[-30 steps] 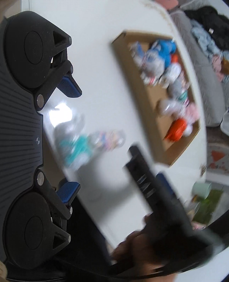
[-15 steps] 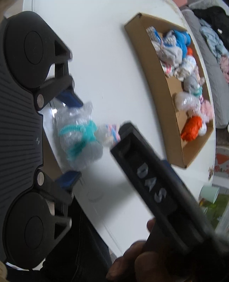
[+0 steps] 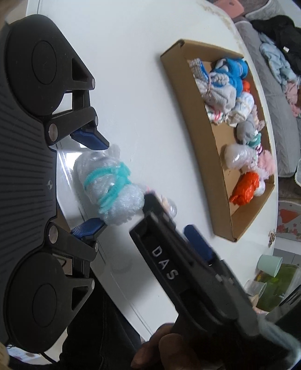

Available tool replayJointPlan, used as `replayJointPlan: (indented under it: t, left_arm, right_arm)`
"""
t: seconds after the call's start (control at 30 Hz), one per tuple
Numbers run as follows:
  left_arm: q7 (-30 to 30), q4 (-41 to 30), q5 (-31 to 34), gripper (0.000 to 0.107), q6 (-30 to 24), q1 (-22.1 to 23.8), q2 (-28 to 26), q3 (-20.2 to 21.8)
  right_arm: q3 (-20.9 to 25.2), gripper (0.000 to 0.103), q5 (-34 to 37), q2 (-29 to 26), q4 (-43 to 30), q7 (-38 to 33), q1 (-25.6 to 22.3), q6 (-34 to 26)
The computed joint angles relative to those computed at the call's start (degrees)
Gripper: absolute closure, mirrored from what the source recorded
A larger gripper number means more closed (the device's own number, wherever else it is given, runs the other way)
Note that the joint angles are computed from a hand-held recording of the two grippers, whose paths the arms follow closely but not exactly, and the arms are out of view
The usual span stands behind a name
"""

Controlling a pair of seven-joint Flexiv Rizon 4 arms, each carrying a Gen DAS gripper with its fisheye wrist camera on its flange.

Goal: Organize objects
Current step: 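Grasp the teal-tied bubble bundle with left tool while right tool grasps pastel-striped wrapped roll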

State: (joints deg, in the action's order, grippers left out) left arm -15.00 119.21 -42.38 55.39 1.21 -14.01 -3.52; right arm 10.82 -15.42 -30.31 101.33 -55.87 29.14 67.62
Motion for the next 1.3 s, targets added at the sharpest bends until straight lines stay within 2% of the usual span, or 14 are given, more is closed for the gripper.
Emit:
replayJointPlan:
  t: [0.03, 0.07, 0.1, 0.27, 0.4, 0.53, 0.67, 0.83, 0.97, 1.07, 1.2, 1.3]
  left_arm:
    - [-0.4, -1.5, 0.0, 0.035, 0.0, 0.2, -1.2, -0.1]
    - [-0.5, -1.7, -0.1, 0.034, 0.0, 0.5, -1.3, -0.1]
    - [-0.5, -2.1, -0.3, 0.034, -0.3, 0.7, -1.6, -0.1]
    - [0.0, -4.5, -0.9, 0.034, -2.7, 1.8, -3.2, -0.8]
    - [3.3, -6.4, -1.7, 0.038, -6.0, 2.7, -4.8, -1.6]
    - [3.8, -9.3, -0.4, 0.050, -10.4, 3.1, -6.8, -1.7]
    - [2.5, -11.6, 1.7, 0.053, -13.1, 3.1, -8.3, -1.5]
    - [2.5, -11.9, 2.6, 0.057, -12.8, 3.0, -8.4, -1.5]
    - [-0.2, -13.1, 4.4, 0.058, -13.4, 2.7, -8.0, -1.0]
    - [-1.4, -14.1, 3.8, 0.058, -13.7, 3.0, -7.0, -1.0]
    - [-3.6, -16.7, 3.8, 0.058, -14.3, 3.0, -7.5, -1.0]
    - [-5.8, -17.5, 4.8, 0.058, -14.0, 3.0, -8.6, -0.6]
  right_arm:
    - [0.4, 0.037, 0.4, -0.2, -0.3, -0.3, -0.3, -0.7]
    - [0.6, 0.042, 0.7, -0.3, -0.5, -0.5, -0.4, -1.5]
    - [1.5, 0.043, 1.7, -0.4, -0.8, -1.5, -1.1, -1.9]
    - [3.4, 0.063, 4.4, -0.2, -0.6, -5.0, -2.1, -1.4]
    - [4.7, 0.066, 7.2, -0.1, -0.6, -7.1, -3.2, -0.6]
    - [5.3, 0.072, 10.4, 0.2, -0.5, -7.5, -4.4, 0.8]
    - [4.2, 0.072, 11.5, 1.0, 0.3, -5.2, -4.4, 0.2]
    - [5.0, 0.073, 12.6, 0.8, 0.3, -5.8, -5.3, 0.1]
    - [4.8, 0.073, 12.6, 0.8, 0.5, -5.8, -4.9, 0.3]
    - [3.6, 0.081, 12.0, 1.6, 1.5, -4.5, -4.3, 2.2]
    - [1.9, 0.083, 10.3, 3.3, 4.4, -2.0, -4.0, 6.0]
    - [2.4, 0.083, 9.8, 2.6, 3.7, -1.3, -4.6, 3.8]
